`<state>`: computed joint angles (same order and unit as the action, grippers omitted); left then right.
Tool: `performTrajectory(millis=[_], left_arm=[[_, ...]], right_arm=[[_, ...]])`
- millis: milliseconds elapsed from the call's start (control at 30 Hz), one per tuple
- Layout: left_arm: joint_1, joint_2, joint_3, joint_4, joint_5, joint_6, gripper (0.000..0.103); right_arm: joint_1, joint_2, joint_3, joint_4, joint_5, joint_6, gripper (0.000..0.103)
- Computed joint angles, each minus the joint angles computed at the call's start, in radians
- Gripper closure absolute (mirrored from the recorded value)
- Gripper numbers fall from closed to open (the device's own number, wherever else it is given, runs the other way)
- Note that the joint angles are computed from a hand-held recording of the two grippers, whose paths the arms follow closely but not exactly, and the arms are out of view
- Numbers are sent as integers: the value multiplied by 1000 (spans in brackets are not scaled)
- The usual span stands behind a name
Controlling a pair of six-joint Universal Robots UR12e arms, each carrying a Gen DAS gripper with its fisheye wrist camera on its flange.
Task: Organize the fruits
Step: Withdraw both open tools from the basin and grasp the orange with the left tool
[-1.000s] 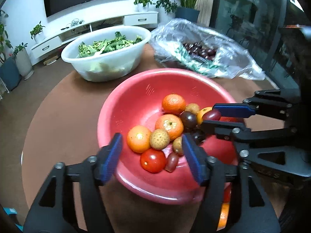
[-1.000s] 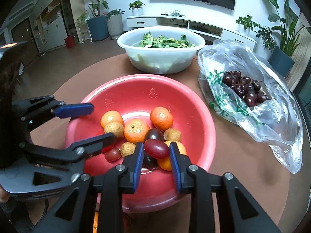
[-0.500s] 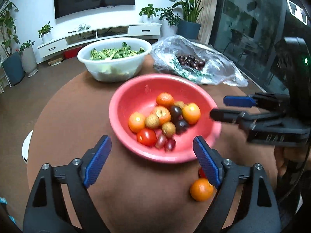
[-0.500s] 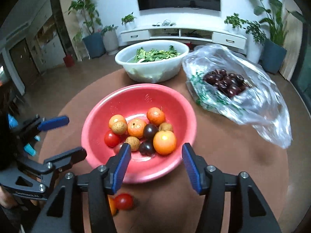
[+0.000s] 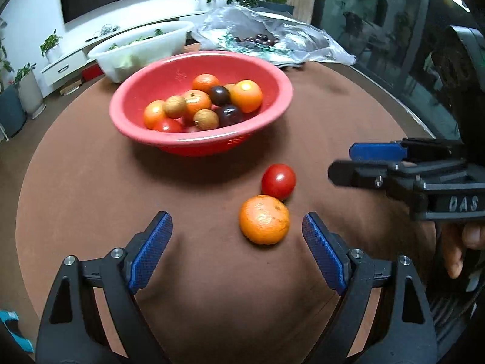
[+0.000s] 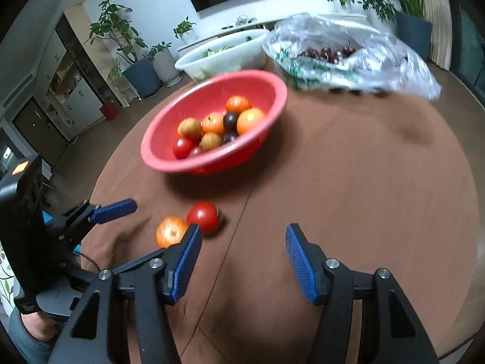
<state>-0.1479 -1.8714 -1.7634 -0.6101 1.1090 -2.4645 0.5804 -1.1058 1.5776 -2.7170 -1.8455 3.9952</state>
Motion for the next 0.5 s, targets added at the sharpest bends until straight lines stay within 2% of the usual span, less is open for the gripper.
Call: performTrajectory(millis=[233,333,500], left_arm=[[-20,-18,10,8,54,0,17],[-22,-24,18,-8,62,6,27],[-24,-28,20,-13,59,10,36]], right_arm=[[2,-6,16,-25,-2,12,42],[0,-3,13,-22,2,10,42],[0,-1,12,-20,9,5,42]])
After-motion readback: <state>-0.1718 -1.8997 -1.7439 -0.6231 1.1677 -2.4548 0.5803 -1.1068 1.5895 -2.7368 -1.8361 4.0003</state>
